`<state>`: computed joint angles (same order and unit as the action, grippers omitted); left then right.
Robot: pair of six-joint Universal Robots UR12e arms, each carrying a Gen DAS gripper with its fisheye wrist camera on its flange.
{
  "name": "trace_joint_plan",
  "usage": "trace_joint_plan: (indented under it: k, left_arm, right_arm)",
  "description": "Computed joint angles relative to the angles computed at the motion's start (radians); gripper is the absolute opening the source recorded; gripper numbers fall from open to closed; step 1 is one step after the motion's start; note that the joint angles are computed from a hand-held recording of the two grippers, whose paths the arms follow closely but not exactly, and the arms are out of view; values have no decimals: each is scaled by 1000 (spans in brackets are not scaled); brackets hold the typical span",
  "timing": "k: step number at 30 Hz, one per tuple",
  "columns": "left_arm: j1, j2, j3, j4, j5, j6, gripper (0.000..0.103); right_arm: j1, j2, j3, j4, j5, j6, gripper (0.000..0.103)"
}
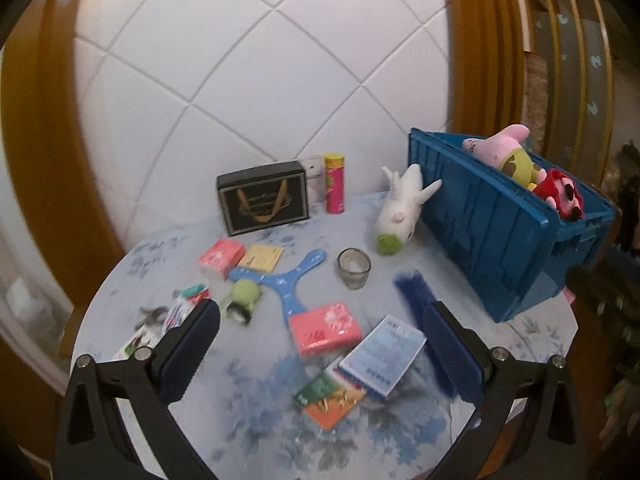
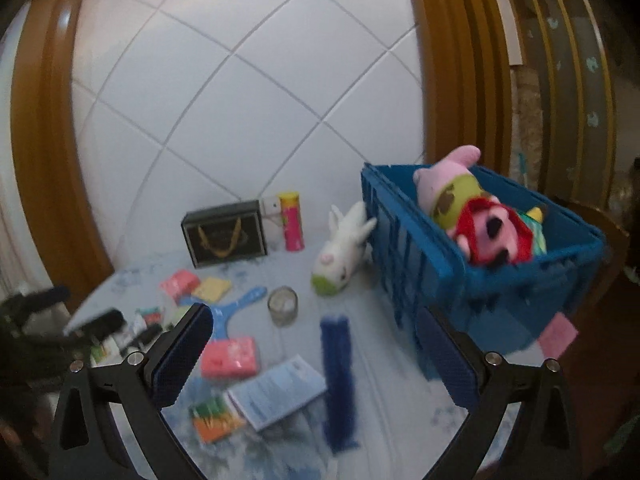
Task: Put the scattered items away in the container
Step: 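Withdraw both tools from the crate back over the table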
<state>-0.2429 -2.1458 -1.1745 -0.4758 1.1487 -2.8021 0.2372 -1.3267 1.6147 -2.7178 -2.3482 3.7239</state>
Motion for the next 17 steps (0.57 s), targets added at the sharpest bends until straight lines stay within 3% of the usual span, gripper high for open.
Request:
trace_joint_plan:
  k: [3, 7, 17]
  left_arm:
    - [1, 33, -45, -19, 1, 6, 103]
    - [5, 69, -102, 17, -7, 2, 103]
    - [5, 108, -156, 14, -51, 5, 103]
  right_arm:
    - [19, -14, 18, 51, -14, 27, 103]
    - [43, -41, 38, 86, -48, 56, 103]
    - [52, -94, 89, 113, -72, 114, 103]
